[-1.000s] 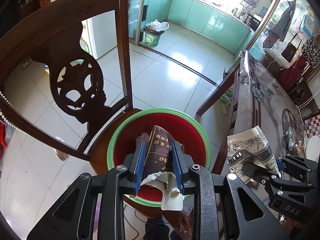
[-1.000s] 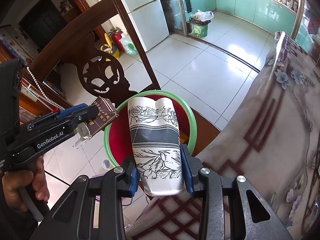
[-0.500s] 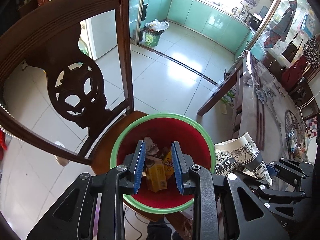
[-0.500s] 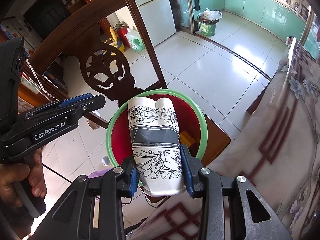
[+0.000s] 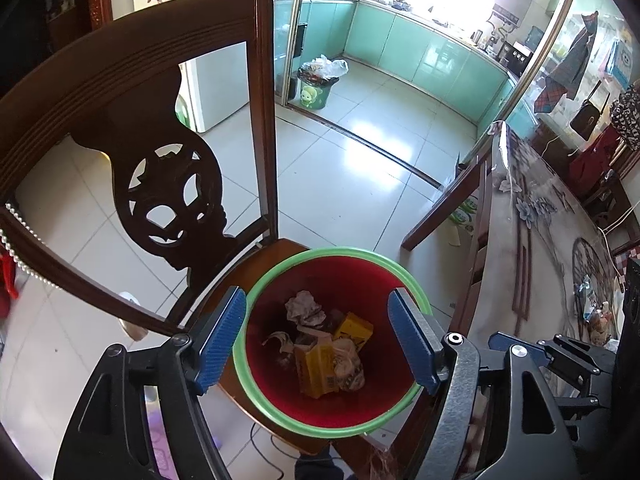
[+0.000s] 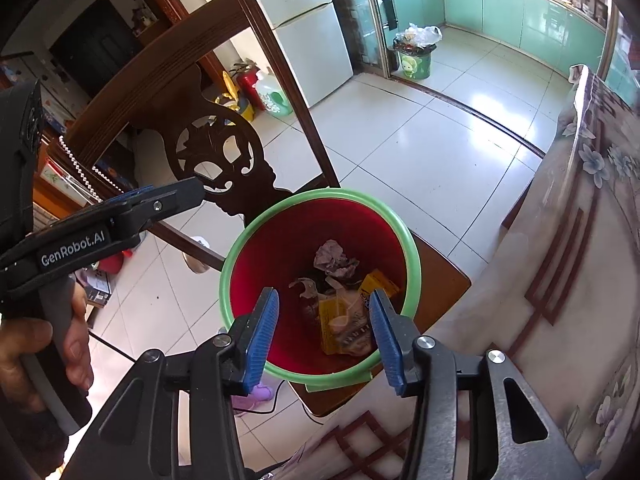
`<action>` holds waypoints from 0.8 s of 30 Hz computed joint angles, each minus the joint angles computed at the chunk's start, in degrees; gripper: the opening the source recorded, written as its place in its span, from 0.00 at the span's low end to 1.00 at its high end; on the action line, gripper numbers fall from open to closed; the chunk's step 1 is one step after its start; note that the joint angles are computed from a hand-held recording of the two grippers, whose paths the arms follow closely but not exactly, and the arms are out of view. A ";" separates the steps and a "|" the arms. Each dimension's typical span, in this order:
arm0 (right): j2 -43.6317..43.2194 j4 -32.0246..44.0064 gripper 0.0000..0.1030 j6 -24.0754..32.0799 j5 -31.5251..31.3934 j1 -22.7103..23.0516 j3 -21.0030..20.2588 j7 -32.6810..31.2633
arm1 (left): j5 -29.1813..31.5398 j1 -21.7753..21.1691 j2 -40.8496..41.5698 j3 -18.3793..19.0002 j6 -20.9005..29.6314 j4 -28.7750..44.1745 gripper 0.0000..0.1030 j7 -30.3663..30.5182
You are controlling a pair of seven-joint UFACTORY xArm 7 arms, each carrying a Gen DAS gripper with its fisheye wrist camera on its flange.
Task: Collect trash
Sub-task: 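Grasp crumpled red-white paper with the left tool while the right grasps a white-orange snack wrapper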
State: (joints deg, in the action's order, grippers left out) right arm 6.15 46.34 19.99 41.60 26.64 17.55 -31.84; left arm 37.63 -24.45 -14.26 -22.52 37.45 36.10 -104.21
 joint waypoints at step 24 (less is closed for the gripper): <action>-62.14 -33.52 0.47 23.27 -18.30 -19.27 -24.83 7.01 | 13.51 -17.39 27.65 0.05 3.34 31.55 0.76 -1.17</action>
State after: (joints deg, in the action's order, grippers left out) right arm -55.99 12.82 43.26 23.29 7.37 -7.28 -24.83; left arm 51.14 -41.84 13.40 -22.47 40.79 67.65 -105.38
